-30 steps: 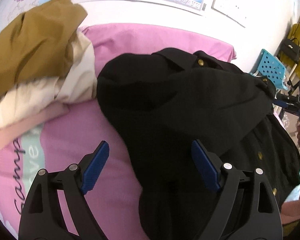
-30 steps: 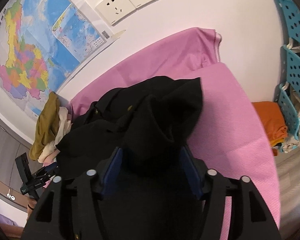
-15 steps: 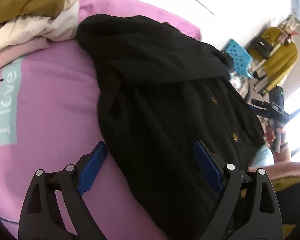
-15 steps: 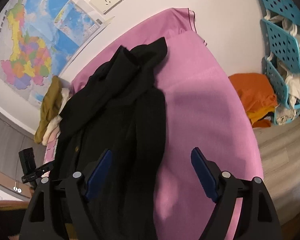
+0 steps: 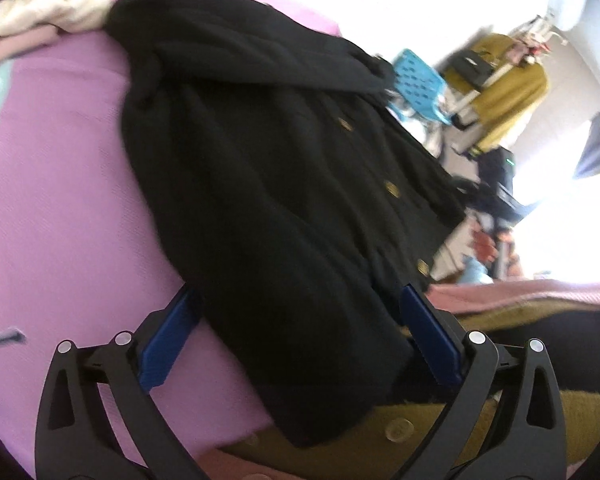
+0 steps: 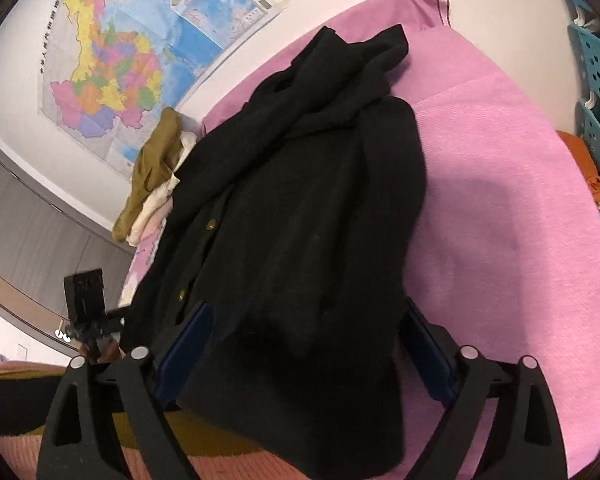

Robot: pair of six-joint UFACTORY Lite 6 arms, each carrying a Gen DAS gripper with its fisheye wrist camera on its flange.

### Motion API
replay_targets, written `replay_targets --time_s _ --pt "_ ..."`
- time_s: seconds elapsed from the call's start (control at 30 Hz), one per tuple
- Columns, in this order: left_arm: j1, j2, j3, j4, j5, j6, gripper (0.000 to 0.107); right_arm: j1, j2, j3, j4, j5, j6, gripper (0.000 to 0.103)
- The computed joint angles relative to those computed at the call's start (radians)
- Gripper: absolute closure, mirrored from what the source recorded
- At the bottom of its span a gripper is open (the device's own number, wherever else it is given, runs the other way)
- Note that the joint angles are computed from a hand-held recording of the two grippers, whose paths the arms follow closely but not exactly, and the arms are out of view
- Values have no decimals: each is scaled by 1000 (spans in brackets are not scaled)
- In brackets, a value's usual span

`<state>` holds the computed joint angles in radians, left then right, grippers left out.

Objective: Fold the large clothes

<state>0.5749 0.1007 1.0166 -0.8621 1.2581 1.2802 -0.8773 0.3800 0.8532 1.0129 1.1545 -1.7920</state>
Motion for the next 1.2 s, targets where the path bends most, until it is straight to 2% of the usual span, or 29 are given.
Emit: replay_targets --time_s 0.03,0.07,0.1,0.17,0.2,0.23,0.37,0.53,0.6,0.7,0.73,0.8,0.83,0.87,0.9,1.0,1.07,1.13,1.17,1.2 --pt "-11 -14 -17 0 7 3 9 -1 1 -5 5 6 -5 15" --pt "-19 -28 -36 -3 1 8 10 1 2 -8 1 12 -8 34" --pt "-34 -43 -51 -10 -6 4 11 12 3 -15 2 24 -6 48" --pt "-62 -74 -78 -40 -63 -28 44 23 27 -15 1 57 7 81" --pt "-70 -65 -71 -43 -75 -53 73 28 9 -35 8 58 -5 82" --pt "-62 -46 -48 -52 -70 -86 87 26 -23 -59 16 61 -17 83" --pt "11 -118 -15 -82 -48 -85 92 -40 -123 -106 3 203 -33 90" --pt "178 -139 97 -101 80 -89 92 -160 -289 -173 -64 377 -69 91" --pt "210 -149 93 -70 61 -73 91 -163 -279 -181 -95 339 -86 91" --pt "176 -116 59 -2 25 -87 88 -107 -217 -207 -104 170 -69 88" --pt "141 -114 29 30 -25 -97 84 -82 -200 -218 -101 96 -57 85" --pt "120 -103 -5 46 -47 -84 76 -83 -159 -215 -105 43 -59 77" --pt "125 -93 -11 47 -53 -75 65 -94 -148 -213 -100 38 -58 67" --pt "126 -84 -13 48 -60 -79 58 -105 -153 -216 -99 30 -54 51" --pt "140 -71 -8 39 -48 -67 47 -127 -158 -217 -102 24 -53 45" --pt "181 -32 16 25 -6 -49 28 -165 -155 -209 -124 43 -60 39" --pt "196 -23 21 15 19 -34 25 -171 -130 -198 -142 60 -59 35" --pt "186 -21 10 5 20 -26 16 -172 -93 -190 -153 70 -64 31" --pt "172 -17 6 -1 33 -21 15 -171 -84 -195 -152 84 -75 26" --pt "152 -17 -4 -11 32 -16 14 -156 -72 -200 -150 104 -81 26"
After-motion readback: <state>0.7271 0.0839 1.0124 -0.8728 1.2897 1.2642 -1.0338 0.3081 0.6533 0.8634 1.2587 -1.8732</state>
